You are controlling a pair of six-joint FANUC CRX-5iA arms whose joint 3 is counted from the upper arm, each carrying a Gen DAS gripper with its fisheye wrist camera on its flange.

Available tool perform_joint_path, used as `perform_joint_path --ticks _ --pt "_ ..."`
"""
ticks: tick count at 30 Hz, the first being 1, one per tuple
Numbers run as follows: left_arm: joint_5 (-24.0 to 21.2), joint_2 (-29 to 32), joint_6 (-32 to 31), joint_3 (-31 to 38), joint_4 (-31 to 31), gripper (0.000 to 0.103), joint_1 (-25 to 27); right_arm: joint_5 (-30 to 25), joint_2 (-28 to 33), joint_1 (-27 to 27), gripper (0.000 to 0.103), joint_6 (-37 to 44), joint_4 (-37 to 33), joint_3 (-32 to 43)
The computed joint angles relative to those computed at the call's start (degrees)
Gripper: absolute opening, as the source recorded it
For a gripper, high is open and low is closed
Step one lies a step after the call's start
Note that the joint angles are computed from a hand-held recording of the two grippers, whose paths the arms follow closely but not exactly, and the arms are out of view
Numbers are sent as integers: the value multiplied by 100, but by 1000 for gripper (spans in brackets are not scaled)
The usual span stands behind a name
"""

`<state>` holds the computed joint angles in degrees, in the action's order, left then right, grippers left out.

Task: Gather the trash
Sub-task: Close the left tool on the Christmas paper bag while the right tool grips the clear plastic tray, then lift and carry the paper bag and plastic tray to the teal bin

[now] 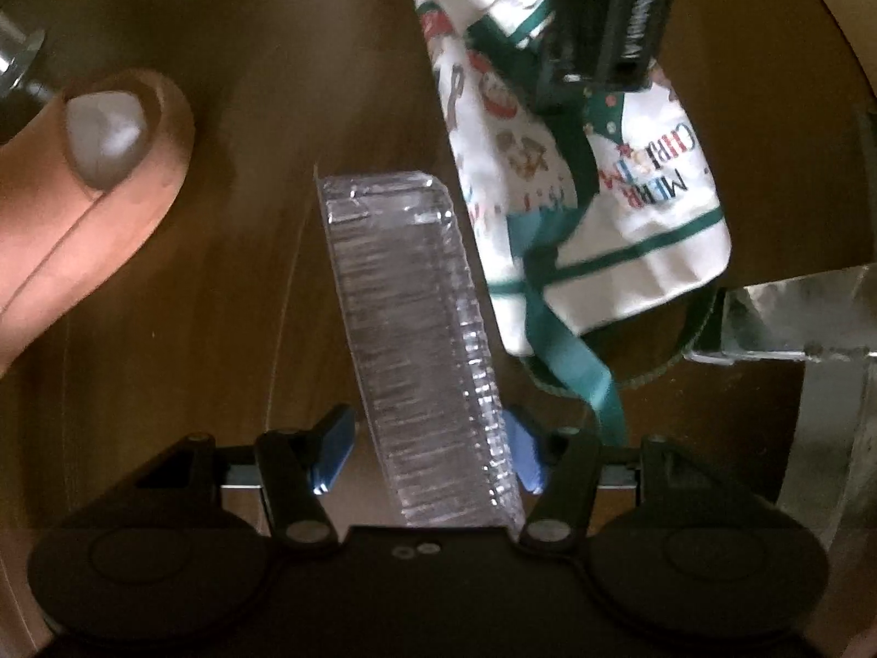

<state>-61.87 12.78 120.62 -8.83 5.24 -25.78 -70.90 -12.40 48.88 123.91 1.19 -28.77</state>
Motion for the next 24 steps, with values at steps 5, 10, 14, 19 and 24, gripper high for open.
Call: perform_joint_path --ticks 5,10,14,19,24 --pt "-151 52 206 158 -248 38 -125 -84 5 75 54 -293 49 -7" --pt "-188 -26 553 115 -336 28 -163 -177 -89 177 40 -742 119 -37" --pt "-266 -154 765 59 -390 23 -256 -376 -259 111 40 -1068 63 -29" --pt "-498 -431 1018 -12 -461 23 -341 -938 -475 -273 40 -2055 -214 260" --pt "-811 -920 1514 -132 -580 22 -313 -1563 -969 -493 40 -2792 -324 511"
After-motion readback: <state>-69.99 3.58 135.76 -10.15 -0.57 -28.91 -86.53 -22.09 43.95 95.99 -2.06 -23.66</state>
